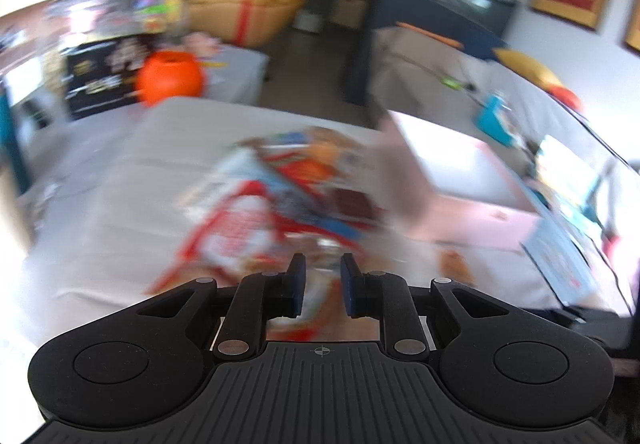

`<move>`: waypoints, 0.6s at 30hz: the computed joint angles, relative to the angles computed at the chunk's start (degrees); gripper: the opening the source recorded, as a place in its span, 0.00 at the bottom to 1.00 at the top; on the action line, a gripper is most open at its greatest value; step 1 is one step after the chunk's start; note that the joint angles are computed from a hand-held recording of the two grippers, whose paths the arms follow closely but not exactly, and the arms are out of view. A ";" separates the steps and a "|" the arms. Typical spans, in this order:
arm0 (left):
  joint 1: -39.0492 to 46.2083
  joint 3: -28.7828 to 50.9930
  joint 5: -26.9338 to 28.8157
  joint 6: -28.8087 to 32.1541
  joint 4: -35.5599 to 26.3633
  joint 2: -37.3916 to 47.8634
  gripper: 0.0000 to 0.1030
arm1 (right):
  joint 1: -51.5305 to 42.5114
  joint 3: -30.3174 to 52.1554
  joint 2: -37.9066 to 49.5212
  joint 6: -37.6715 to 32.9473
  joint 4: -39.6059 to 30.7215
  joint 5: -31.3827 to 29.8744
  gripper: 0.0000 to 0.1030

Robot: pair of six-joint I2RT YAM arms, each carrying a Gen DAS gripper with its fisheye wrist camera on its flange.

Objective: Organize snacks
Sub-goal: 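Grasp the long biscuit bar in clear wrapper with the left gripper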

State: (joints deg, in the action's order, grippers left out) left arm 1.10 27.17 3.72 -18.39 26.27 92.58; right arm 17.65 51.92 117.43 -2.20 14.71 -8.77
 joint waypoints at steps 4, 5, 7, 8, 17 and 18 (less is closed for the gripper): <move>5.63 -0.10 3.84 -0.94 -1.06 1.02 0.21 | 4.83 1.31 -0.20 3.40 1.91 -2.17 0.88; 6.34 0.00 4.26 -0.41 -1.60 1.38 0.21 | 6.33 3.02 0.64 3.90 1.26 -2.12 0.88; 7.00 0.32 4.21 0.75 -2.85 2.68 0.21 | 8.90 7.39 2.96 4.08 -1.37 -1.67 0.88; 7.89 0.12 4.56 0.88 -3.67 2.72 0.21 | 10.10 9.44 4.16 4.11 -2.16 -1.18 0.88; 13.49 3.25 9.95 -4.82 -4.55 9.07 0.25 | 8.76 10.17 5.73 -2.78 0.04 2.85 0.87; 12.21 4.43 8.56 -4.47 -3.90 10.34 0.29 | 7.93 9.23 5.06 -3.24 0.29 2.38 0.87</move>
State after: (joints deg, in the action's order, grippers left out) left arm 13.30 31.59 12.28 -22.86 22.36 102.92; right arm 25.58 61.15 122.48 -5.44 15.00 -6.38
